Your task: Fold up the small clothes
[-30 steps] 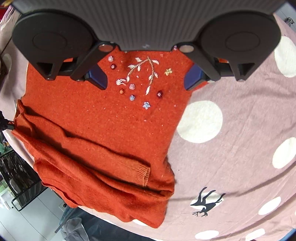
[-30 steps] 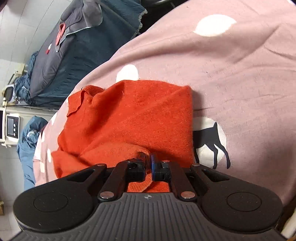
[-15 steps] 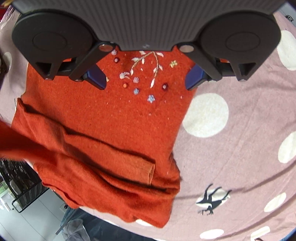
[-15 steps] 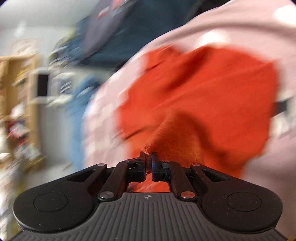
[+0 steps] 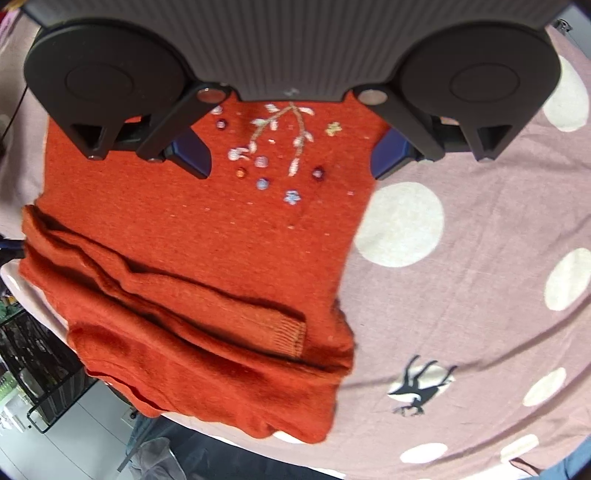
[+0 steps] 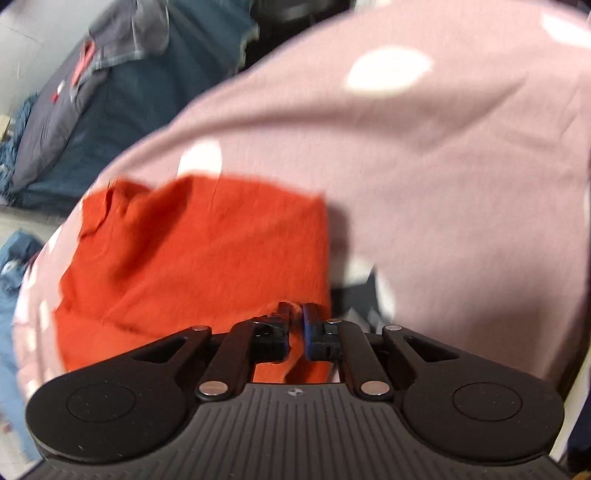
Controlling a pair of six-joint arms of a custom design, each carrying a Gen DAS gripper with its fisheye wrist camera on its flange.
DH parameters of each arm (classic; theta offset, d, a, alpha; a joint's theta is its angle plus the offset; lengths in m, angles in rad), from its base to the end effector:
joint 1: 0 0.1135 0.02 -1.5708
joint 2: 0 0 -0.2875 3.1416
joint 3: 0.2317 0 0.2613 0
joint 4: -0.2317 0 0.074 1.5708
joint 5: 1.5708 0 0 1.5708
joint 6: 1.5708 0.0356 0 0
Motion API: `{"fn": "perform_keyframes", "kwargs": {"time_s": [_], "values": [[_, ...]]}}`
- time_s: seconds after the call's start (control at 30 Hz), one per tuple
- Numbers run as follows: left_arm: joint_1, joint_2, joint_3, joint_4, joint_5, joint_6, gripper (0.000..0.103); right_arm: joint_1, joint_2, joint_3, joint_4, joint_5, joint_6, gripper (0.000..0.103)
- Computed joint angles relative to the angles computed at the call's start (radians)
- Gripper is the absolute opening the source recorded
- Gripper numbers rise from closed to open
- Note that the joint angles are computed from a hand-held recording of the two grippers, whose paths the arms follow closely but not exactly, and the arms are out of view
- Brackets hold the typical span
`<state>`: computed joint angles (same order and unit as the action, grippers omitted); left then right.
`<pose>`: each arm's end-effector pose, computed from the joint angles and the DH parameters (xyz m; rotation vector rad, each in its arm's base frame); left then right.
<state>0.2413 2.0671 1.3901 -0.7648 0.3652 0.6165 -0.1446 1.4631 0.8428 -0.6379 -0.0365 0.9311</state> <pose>0.3978 0.0848 0.1474 0.5642 2.7901 -0.4016 0.2620 -0.0368 0.1961 1.4573 2.4591 0.2208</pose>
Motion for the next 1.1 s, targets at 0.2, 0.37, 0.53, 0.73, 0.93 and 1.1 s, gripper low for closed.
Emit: {"fn": "perform_keyframes", "kwargs": {"time_s": [0.2, 0.37, 0.53, 0.73, 0.93, 1.1], "values": [[-0.016, -0.009, -0.030, 0.071, 0.002, 0.008, 0.094, 0.182, -0.065, 0.012, 0.026, 0.324, -0.207, 0.048], [-0.076, -0.052, -0.099, 0.265, -0.020, 0.031, 0.094, 0.309, -0.087, -0.001, 0.113, 0.307, -0.253, 0.047], [-0.119, -0.014, -0.026, 0.211, -0.023, -0.021, 0.094, 0.543, 0.044, 0.018, 0.132, 0.345, -0.427, 0.047], [-0.135, -0.030, -0.070, 0.202, -0.047, 0.005, 0.095, 0.609, 0.229, 0.073, 0.223, 0.426, -0.470, 0.046], [-0.128, -0.032, -0.079, 0.237, -0.047, 0.007, 0.094, 0.609, 0.328, 0.165, 0.118, 0.477, -0.551, 0.007], [-0.129, 0.018, 0.013, 0.199, -0.025, -0.062, 0.094, 0.612, 0.109, 0.048, 0.167, 0.447, -0.570, 0.005]]}}
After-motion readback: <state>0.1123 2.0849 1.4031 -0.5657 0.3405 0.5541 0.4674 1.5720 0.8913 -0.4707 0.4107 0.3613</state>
